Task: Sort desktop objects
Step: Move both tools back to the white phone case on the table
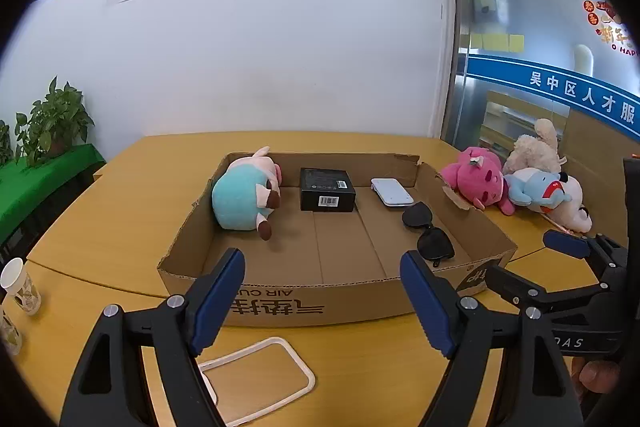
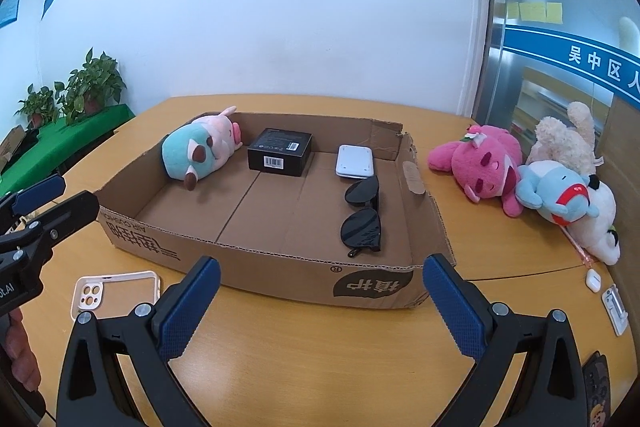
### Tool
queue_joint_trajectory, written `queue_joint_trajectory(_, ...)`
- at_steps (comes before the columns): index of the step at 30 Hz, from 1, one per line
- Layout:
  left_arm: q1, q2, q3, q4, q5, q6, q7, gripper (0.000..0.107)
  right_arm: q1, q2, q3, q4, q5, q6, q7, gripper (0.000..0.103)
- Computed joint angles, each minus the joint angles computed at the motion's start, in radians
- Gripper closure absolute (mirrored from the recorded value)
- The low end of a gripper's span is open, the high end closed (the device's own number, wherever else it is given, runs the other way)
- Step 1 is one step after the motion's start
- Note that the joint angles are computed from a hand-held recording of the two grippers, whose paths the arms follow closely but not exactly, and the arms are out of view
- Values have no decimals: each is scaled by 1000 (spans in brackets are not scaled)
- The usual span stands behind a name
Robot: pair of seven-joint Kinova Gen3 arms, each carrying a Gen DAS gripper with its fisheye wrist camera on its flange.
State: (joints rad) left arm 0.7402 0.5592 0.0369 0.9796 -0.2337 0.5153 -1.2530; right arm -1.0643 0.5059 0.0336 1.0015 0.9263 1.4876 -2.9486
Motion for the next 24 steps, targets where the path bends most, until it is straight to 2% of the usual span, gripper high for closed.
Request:
queue_joint_trajectory(8,-63,-7,55,25,60,9,-74,27,7,18,2,-25,-30,-4,28,0)
queue_joint_trajectory(13,-123,-20,71,70,120,48,-109,27,-8,9,110,17,-189,-175,64,0)
queue_joint_trajectory(15,-151,-25,77,91,143,68,-115,27,33,1,67,48,-210,-256,66,0)
queue_joint_trajectory(20,-250,-10,118,96,242,148,-145,27,245,-2,-162,90,-304,-460,106,0)
queue_joint_trajectory(22,-278,10,125,72,276,201,-149,27,290,11,-194,109,-334,-539,130,1)
queue_joint_trajectory(24,-307,23,138,64,314,235,-161,29,298,39,-175,78,-407,-576,197,1)
